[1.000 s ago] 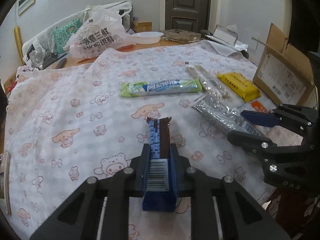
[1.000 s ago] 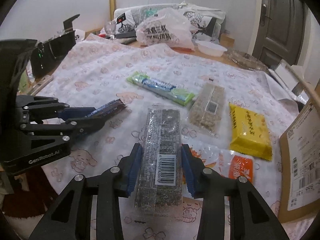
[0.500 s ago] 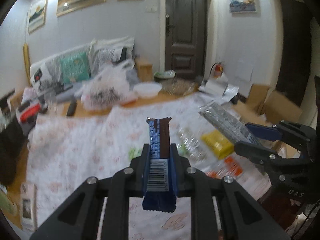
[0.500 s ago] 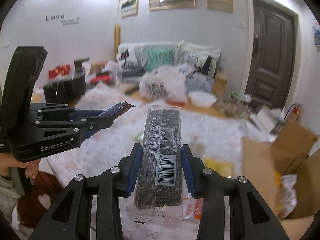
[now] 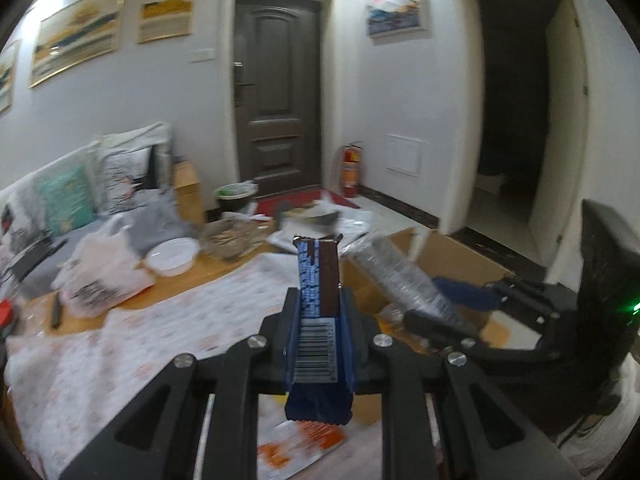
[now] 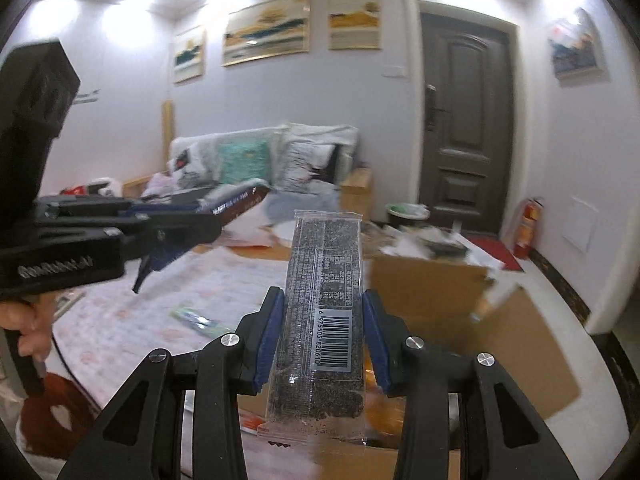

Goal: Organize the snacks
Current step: 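Carry both bars into the cardboard box and open both grippers, then withdraw both grippers from the box back over the table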

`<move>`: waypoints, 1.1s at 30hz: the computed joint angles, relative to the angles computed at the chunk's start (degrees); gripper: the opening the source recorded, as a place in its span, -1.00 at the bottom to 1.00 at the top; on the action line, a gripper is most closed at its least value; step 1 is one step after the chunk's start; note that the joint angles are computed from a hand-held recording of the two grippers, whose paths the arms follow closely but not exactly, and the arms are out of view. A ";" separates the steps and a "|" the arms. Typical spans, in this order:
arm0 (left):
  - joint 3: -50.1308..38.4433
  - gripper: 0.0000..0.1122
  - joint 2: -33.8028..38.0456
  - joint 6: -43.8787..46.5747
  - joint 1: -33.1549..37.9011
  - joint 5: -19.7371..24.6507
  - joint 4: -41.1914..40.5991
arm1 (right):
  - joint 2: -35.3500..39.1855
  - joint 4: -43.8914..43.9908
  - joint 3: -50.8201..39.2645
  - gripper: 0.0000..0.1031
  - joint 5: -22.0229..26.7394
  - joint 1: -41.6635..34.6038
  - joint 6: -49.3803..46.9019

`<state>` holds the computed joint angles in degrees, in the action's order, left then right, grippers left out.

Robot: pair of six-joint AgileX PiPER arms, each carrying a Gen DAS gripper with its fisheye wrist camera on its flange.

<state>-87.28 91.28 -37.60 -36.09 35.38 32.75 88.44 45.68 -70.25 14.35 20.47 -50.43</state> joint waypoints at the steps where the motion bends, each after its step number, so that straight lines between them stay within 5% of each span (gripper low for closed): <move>1: -3.37 -0.71 2.73 1.74 -0.70 0.58 -1.56 | 0.33 0.93 -0.06 -0.32 0.76 -1.75 -0.88; 10: -31.55 -0.71 24.54 14.83 -3.03 10.24 -15.03 | 6.87 5.50 -3.53 -0.32 7.34 -11.95 -7.16; 20: -47.01 -0.70 35.62 21.16 0.07 17.98 -25.55 | 12.14 1.39 -8.48 -0.28 8.96 -12.70 -4.19; 25: -51.68 -0.68 38.80 22.76 0.99 20.64 -27.67 | 12.35 1.56 -8.42 -0.28 8.53 -12.77 -4.10; 33: -46.54 -0.47 35.83 22.54 1.91 18.32 -28.24 | 10.84 0.21 -6.85 -0.27 8.32 -12.55 -3.02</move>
